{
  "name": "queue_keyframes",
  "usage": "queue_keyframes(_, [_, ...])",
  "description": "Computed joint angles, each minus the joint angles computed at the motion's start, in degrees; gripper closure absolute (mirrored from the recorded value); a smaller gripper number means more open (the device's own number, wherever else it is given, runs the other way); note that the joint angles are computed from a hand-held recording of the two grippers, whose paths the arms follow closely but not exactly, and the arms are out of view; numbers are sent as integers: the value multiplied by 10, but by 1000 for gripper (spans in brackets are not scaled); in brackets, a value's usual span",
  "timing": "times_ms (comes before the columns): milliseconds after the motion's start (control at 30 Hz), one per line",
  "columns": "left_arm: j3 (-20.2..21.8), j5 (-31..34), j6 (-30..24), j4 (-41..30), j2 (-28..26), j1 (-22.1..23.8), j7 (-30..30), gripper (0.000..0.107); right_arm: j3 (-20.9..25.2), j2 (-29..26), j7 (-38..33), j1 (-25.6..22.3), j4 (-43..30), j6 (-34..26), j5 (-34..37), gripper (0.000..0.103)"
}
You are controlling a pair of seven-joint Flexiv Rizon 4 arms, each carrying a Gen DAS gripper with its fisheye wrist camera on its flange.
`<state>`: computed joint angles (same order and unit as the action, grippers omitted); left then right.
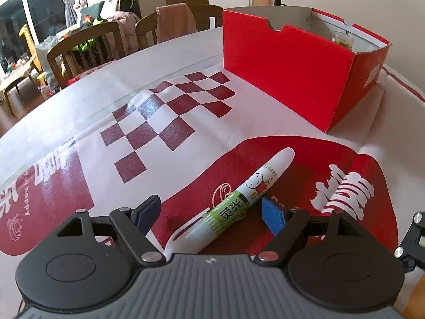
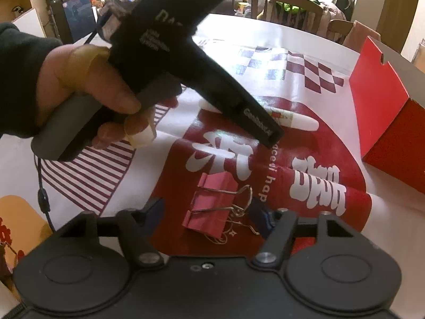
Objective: Organize rigid objects
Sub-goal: 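Move the left tool to the white glue stick while the right tool nears the pink binder clip, then grasp the white glue stick with the left tool while the right tool grasps the pink binder clip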
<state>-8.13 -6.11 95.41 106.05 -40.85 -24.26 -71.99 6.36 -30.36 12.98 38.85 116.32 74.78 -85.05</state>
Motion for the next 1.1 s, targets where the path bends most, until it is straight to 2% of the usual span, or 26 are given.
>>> queue_keyframes(133, [-35,-3,-10,1,-3,32,7,29,1,0,-13,7,-1,-20,15,48])
queue_keyframes(233, [-55,-3,-14,3,-3,47,16,41,3,1,-39,17,-1,-41,33,53])
queue_keyframes(400, [-69,0,-19,8,2,51,30,68,0,1,-55,24,-4,-45,41,61])
queue_keyframes(533, [-66,-14,-32,9,8,44,20,75,-1,5,-42,29,-2,-57,47,68])
queue_keyframes(600, [-71,-18,-37,12,11,47,18,81,-2,10,-25,28,3,-60,49,69])
queue_keyframes(867, [-30,-23,-47,17,26,10,-14,87,1,46,71,10,41,-81,46,70])
queue_keyframes(967, [-25,-25,-47,24,33,6,-29,89,5,70,117,-9,64,-81,27,70])
queue_keyframes(1100, [-21,-26,-48,36,48,3,-48,90,18,106,139,-39,96,-88,18,69])
